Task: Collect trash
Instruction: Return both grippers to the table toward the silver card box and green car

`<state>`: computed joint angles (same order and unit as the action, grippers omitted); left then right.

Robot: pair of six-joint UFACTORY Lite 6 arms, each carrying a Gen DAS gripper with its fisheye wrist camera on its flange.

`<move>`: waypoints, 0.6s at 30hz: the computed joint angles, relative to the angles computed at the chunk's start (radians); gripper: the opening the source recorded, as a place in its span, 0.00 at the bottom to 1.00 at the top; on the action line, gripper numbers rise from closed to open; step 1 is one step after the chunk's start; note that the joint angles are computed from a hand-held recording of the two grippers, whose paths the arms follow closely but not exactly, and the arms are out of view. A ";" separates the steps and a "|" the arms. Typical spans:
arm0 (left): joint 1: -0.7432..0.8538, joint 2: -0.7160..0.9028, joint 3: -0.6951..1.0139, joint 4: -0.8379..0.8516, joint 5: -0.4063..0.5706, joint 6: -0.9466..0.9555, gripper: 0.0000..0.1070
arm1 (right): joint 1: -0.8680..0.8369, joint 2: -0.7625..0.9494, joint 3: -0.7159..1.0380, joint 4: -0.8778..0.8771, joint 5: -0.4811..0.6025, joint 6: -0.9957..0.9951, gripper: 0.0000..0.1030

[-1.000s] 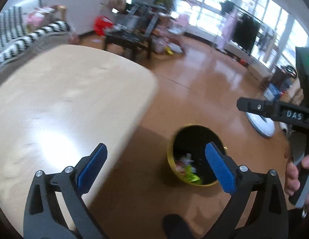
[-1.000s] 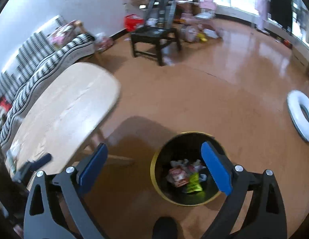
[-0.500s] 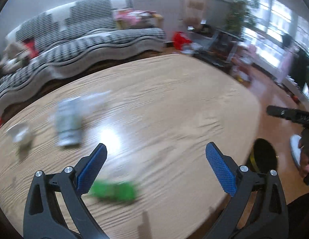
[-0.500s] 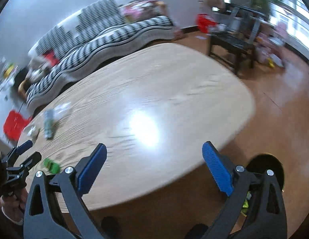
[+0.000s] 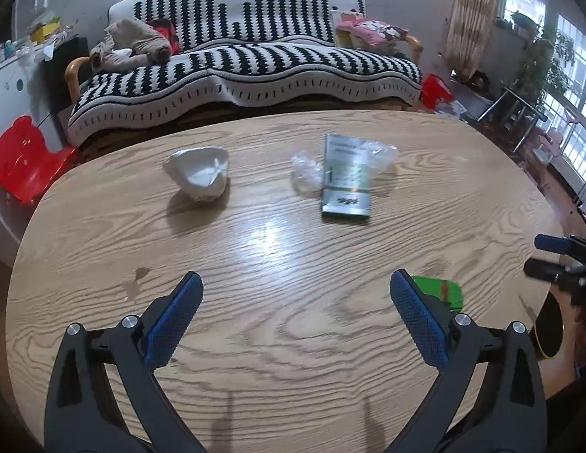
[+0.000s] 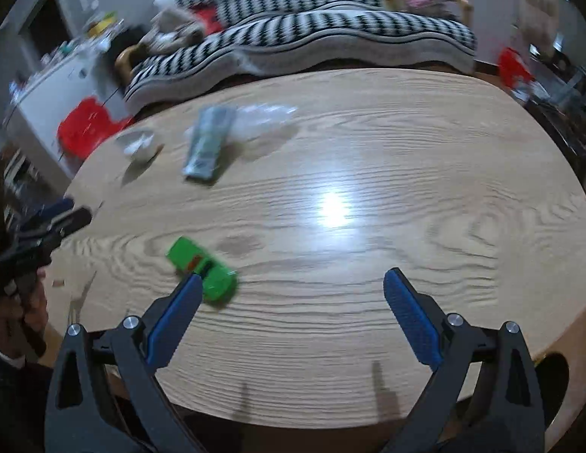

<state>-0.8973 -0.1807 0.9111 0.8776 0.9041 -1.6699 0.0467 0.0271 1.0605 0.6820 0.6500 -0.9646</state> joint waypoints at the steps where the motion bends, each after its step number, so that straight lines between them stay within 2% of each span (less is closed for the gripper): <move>1: 0.014 -0.009 -0.014 -0.001 -0.011 0.010 0.90 | 0.031 -0.001 -0.011 -0.010 -0.012 0.006 0.90; 5: 0.019 0.001 -0.017 -0.009 -0.020 0.024 0.90 | 0.119 0.013 -0.039 -0.023 -0.031 -0.007 0.90; 9: 0.062 0.077 0.032 -0.009 -0.067 0.050 0.90 | 0.190 0.024 -0.081 -0.052 -0.091 -0.033 0.90; 17: 0.169 0.263 0.136 0.029 -0.187 0.083 0.90 | 0.277 0.106 -0.097 0.056 -0.183 -0.218 0.90; 18: 0.186 0.296 0.161 0.033 -0.196 0.089 0.90 | 0.280 0.132 -0.086 0.073 -0.189 -0.242 0.87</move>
<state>-0.7108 0.1154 1.0722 0.9104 0.7080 -1.5813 0.3268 0.1592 0.9747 0.7545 0.4606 -1.2063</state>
